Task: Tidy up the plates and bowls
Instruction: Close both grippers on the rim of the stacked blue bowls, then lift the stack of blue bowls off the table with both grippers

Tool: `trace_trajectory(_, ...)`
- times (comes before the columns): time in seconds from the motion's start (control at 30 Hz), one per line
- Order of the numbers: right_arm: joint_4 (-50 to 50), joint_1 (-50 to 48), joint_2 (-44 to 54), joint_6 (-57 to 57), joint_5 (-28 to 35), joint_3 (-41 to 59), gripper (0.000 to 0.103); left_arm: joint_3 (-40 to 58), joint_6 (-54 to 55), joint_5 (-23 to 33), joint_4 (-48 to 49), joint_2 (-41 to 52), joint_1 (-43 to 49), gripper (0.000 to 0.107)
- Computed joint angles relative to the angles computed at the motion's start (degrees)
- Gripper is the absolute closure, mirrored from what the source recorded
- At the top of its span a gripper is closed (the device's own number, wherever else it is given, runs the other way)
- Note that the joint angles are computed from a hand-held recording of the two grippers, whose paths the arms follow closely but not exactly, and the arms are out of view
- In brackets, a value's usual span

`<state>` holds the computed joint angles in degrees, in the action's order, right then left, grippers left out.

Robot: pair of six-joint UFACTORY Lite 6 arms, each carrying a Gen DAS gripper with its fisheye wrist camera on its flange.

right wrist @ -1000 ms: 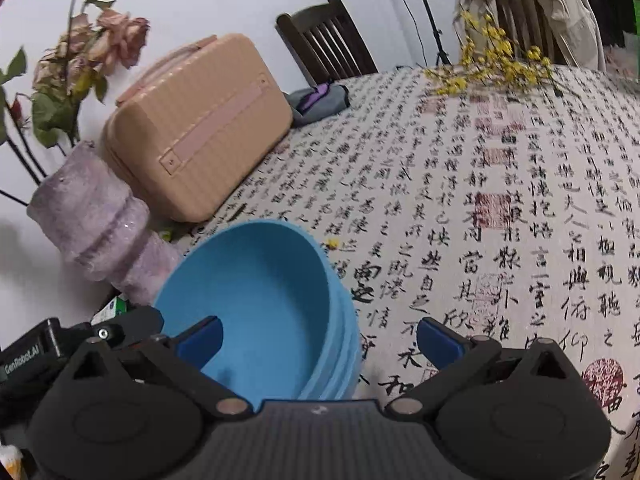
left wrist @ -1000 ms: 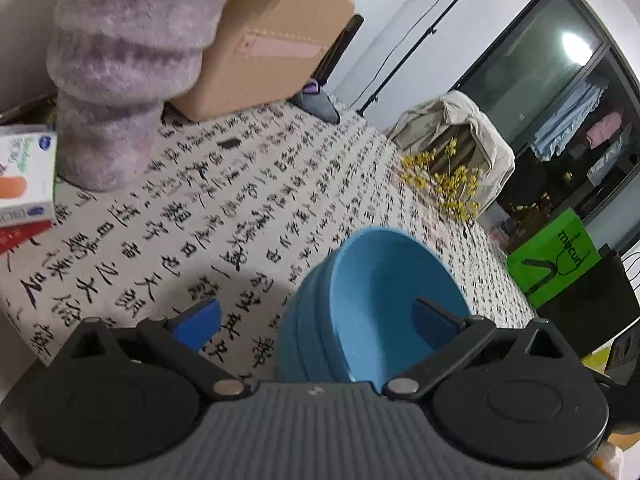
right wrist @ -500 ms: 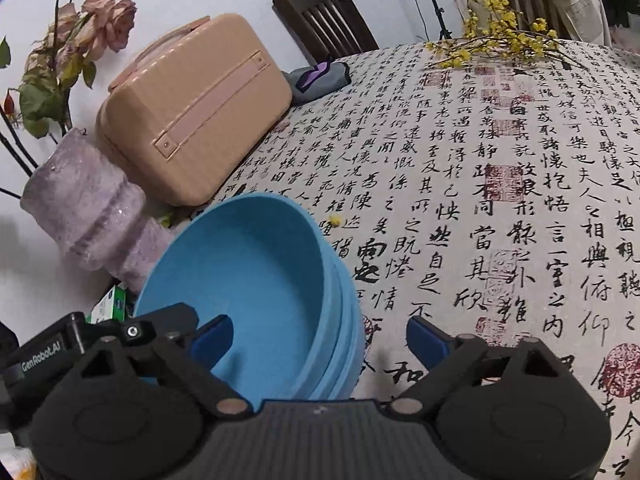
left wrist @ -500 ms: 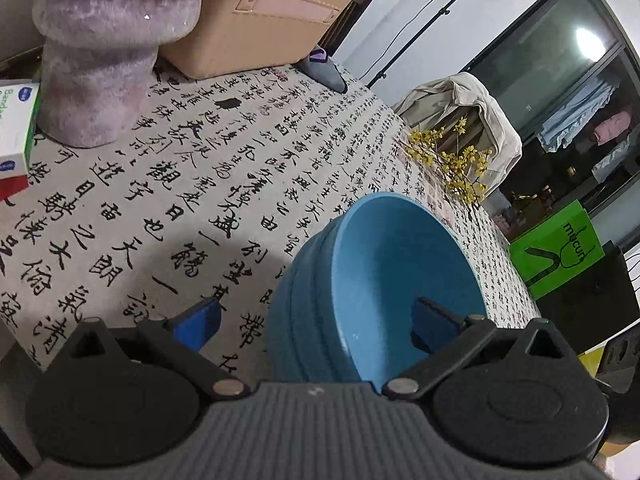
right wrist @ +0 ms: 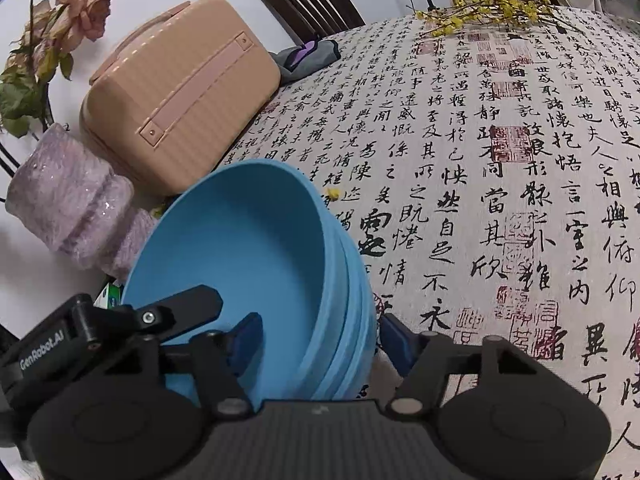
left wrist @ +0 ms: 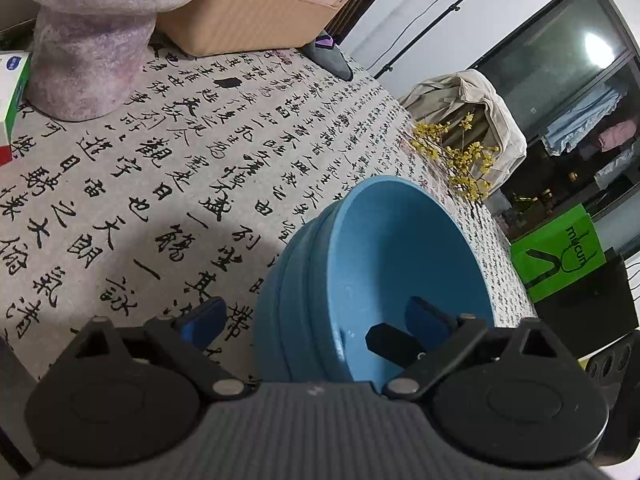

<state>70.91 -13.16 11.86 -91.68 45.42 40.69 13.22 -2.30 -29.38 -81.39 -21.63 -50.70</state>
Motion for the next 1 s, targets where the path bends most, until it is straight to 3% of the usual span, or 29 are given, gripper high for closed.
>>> trace_trajectory(0.17,0.93,0.62,1.39,-0.06,-1.04,0.23,0.050,-0.10,-6.19,1.44,5.56,1.85,1.44,0.040)
trace_trajectory(0.3,2.32,1.08,1.58,-0.98,-1.91,-0.09,0.055,1.15,-4.21,0.19,2.95,4.46,0.51,0.053)
trace_trajectory(1.0,2.77,-0.65,-1.05,-2.90,-0.96,-2.08,0.061,2.28,-1.40,-1.76,-1.62,6.29,-1.63,0.055)
